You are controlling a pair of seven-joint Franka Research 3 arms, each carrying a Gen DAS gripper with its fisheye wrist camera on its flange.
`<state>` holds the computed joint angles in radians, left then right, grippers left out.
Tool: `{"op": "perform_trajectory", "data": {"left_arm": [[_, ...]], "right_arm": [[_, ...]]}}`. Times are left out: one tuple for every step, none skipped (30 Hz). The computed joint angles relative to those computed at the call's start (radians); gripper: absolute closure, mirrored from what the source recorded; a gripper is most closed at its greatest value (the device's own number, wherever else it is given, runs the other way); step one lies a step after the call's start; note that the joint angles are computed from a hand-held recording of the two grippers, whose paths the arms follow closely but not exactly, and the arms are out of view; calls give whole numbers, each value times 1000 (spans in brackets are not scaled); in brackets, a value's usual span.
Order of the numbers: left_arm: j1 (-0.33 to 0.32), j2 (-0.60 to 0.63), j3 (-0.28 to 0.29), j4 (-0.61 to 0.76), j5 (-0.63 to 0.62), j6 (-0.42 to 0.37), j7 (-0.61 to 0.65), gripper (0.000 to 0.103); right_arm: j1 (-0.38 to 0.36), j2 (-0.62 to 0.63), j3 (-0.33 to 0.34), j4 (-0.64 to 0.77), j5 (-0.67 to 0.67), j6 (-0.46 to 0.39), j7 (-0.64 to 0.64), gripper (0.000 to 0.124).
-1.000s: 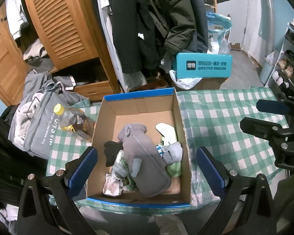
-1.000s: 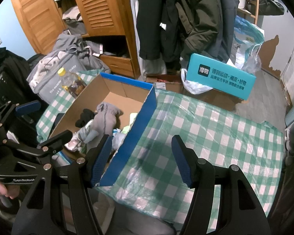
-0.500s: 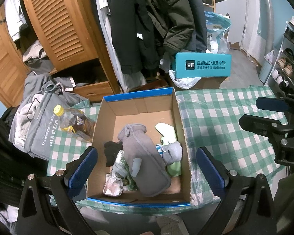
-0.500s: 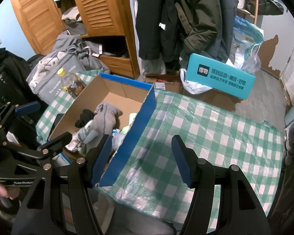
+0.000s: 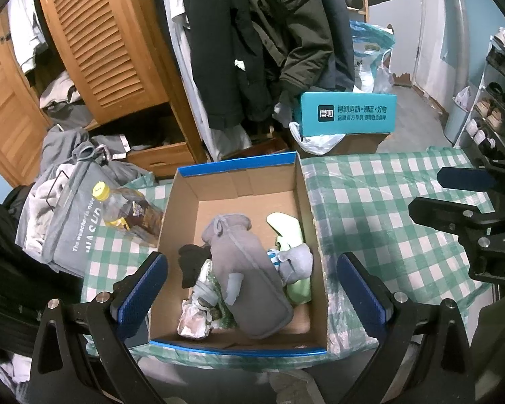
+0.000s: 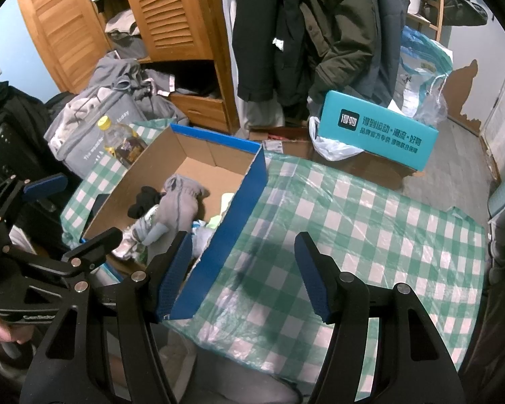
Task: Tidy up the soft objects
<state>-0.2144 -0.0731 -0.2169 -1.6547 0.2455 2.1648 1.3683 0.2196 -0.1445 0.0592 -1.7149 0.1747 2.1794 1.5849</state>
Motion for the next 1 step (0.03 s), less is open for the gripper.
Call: {"op": "perform_trajectory", "data": {"left_arm": [[0,2,0,3,-3,-4,3,2]], "right_arm": [[0,-4,0,-7,-1,1,0,62]]}}
